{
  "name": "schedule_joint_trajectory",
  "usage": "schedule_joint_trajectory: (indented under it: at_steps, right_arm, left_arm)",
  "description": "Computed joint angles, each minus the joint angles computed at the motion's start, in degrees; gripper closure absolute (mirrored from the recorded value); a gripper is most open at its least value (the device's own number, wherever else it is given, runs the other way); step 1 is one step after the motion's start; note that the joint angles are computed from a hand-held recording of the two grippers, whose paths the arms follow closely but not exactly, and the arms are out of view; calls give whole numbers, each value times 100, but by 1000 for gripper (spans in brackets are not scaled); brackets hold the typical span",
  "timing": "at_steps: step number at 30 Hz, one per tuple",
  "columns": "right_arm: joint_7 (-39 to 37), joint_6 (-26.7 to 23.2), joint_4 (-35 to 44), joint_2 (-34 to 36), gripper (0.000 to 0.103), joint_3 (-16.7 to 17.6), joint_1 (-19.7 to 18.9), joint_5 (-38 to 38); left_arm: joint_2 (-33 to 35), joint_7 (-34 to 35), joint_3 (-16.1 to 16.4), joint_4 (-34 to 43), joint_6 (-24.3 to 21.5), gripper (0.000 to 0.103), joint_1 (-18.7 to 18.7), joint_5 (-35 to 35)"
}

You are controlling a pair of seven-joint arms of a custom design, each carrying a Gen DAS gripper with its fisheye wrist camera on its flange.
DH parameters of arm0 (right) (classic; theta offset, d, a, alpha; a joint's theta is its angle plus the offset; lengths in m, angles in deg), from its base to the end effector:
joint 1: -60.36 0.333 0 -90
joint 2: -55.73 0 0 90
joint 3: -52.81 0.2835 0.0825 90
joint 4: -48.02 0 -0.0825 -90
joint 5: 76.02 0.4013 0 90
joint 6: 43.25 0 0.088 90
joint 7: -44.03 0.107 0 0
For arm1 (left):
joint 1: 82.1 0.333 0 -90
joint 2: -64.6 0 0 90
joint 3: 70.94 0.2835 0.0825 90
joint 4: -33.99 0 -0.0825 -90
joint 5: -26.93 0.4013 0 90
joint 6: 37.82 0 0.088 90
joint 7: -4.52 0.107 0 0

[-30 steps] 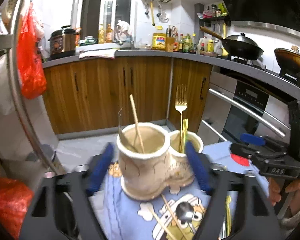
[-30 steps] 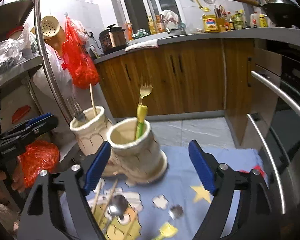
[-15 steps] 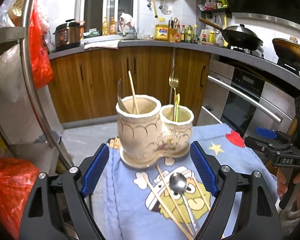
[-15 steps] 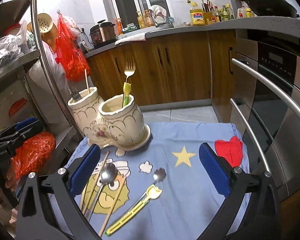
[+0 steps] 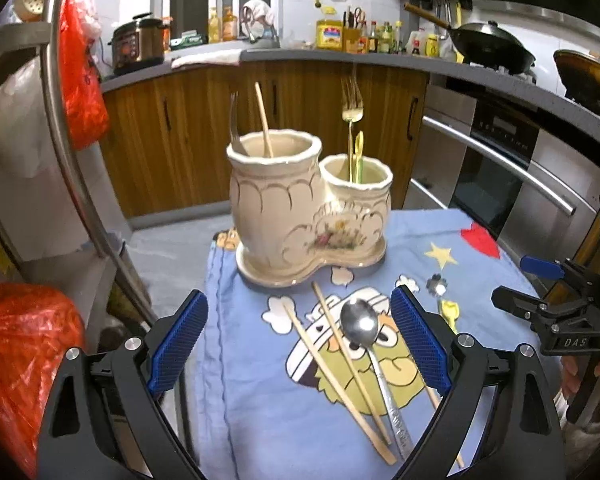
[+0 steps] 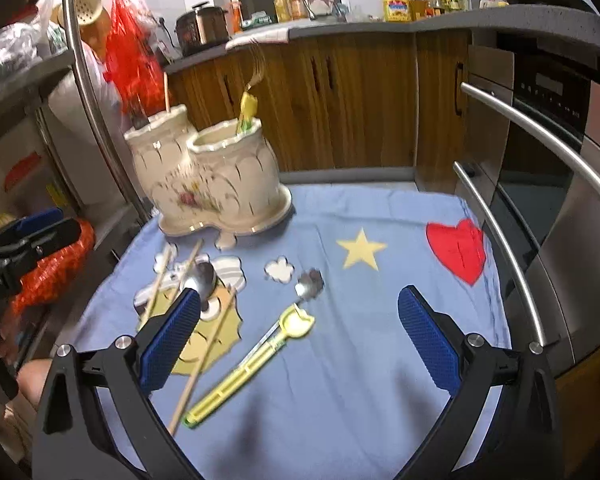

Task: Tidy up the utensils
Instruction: 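Withdraw both open tools back over the cloth, then lower the left tool onto a wooden chopstick while the right tool approaches the yellow tulip spoon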

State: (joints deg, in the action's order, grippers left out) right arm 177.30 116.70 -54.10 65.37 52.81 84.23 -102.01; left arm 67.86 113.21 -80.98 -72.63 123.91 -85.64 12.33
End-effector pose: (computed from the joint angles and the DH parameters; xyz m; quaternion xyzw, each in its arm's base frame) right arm 0.6034 0.2891 0.5165 -0.6457 0.6327 -0.2323 0.3589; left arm 0.6273 -0.1361 0.5545 -0.5121 0.7356 -0.3612 0.2572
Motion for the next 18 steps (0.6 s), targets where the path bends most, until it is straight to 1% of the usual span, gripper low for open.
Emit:
schedule_joint_trajectory:
  at_steps: [4,8,10,18]
  right_arm:
    - [-10,-225,46,83,6,12,26,59]
    - [198,-596,208,211,6,-46,129,-182]
    - [210,-694,261,259,6,-45,133,-209]
    - [115,-810,392,401,6,-56,132,-77]
  left_arm:
    - [50,-128,13,-38,-68,11,-3,169]
    - [140,-302,18,-40,-183,11,-1,424]
    - [185,-428,23,-38,-238,11,3,557]
    - [399,-644,-11,114,-488,11,75,722]
